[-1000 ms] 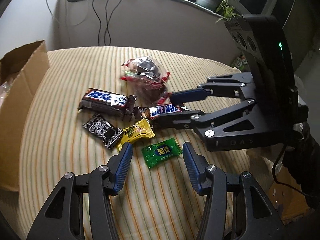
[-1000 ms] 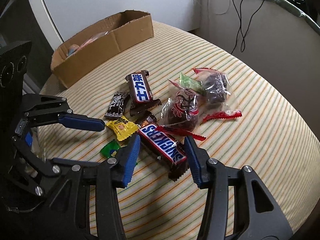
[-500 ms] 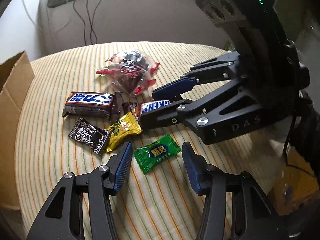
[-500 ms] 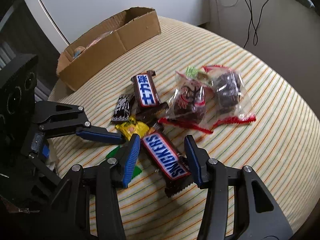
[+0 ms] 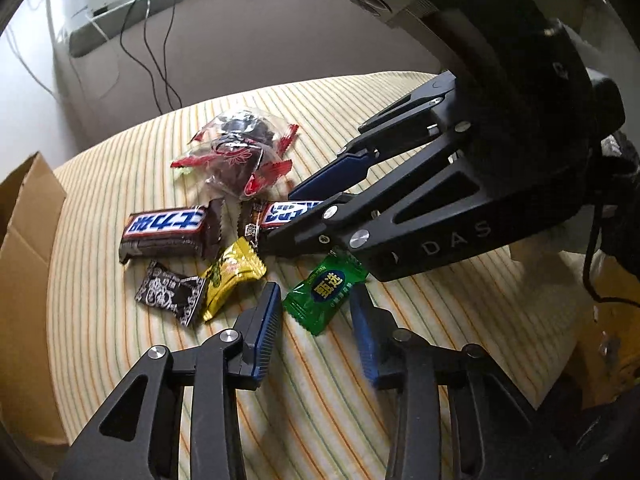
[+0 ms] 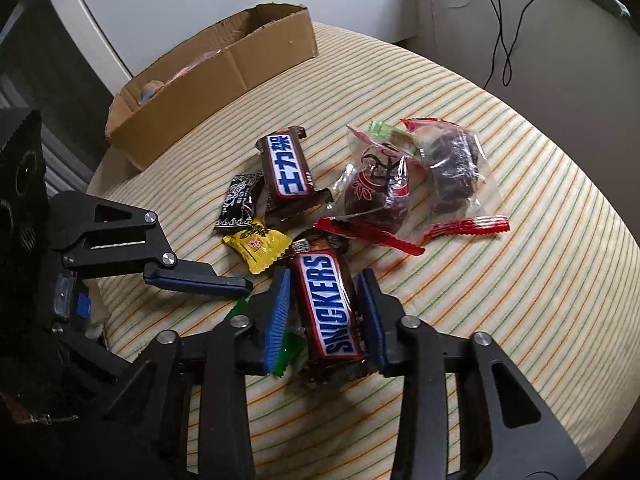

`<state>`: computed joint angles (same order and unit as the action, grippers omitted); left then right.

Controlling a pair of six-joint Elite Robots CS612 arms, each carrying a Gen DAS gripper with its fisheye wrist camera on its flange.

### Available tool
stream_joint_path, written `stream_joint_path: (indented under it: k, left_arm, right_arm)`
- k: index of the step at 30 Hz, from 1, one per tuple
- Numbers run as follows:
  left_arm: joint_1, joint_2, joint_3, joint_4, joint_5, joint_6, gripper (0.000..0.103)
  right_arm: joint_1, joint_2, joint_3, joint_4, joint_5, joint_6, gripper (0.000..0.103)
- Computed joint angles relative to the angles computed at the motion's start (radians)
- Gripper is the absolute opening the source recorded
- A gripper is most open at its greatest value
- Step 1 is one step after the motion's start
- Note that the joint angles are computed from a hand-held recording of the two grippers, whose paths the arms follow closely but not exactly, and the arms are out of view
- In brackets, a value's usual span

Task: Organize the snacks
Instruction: 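Close the right gripper on the Snickers bar while the left grasps the green candy, then carry the Snickers bar and green candy into the box and open both grippers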

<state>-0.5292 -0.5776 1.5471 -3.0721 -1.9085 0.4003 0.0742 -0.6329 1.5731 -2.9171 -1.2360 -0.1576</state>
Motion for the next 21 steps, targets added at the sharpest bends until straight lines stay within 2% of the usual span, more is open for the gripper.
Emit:
stream_joint_path:
  k: [2,5,10,13,16,20,21]
  left_arm:
    - [-0.008,0.001,0.001,-0.005,0.006,0.003,0.034]
    - [-0.014,0.006,0.001,-0.018,0.009,-0.004,0.028]
    - [-0.011,0.002,0.011,-0.029,-0.006,-0.038,0.021]
    - [-0.009,0.001,0.017,-0.038,-0.013,-0.051,0.021]
    - [-0.013,0.001,0.022,-0.040,-0.013,-0.029,0.021]
    - [-0.020,-0.005,0.022,-0.037,-0.005,-0.016,0.025]
    - [-0.021,-0.005,0.019,-0.033,-0.004,-0.009,0.029]
  right_arm:
    - [-0.002,0.000,0.001,-0.003,0.002,0.013,0.034]
    - [0.000,-0.004,0.010,-0.017,-0.013,0.027,0.033]
    - [-0.001,-0.013,0.030,-0.044,-0.029,0.058,0.032]
    - [-0.003,-0.020,0.047,-0.066,-0.036,0.072,0.032]
    - [-0.005,-0.027,0.064,-0.079,-0.035,0.079,0.031]
    - [-0.005,-0.029,0.071,-0.084,-0.040,0.098,0.031]
    - [-0.005,-0.030,0.075,-0.089,-0.038,0.103,0.031]
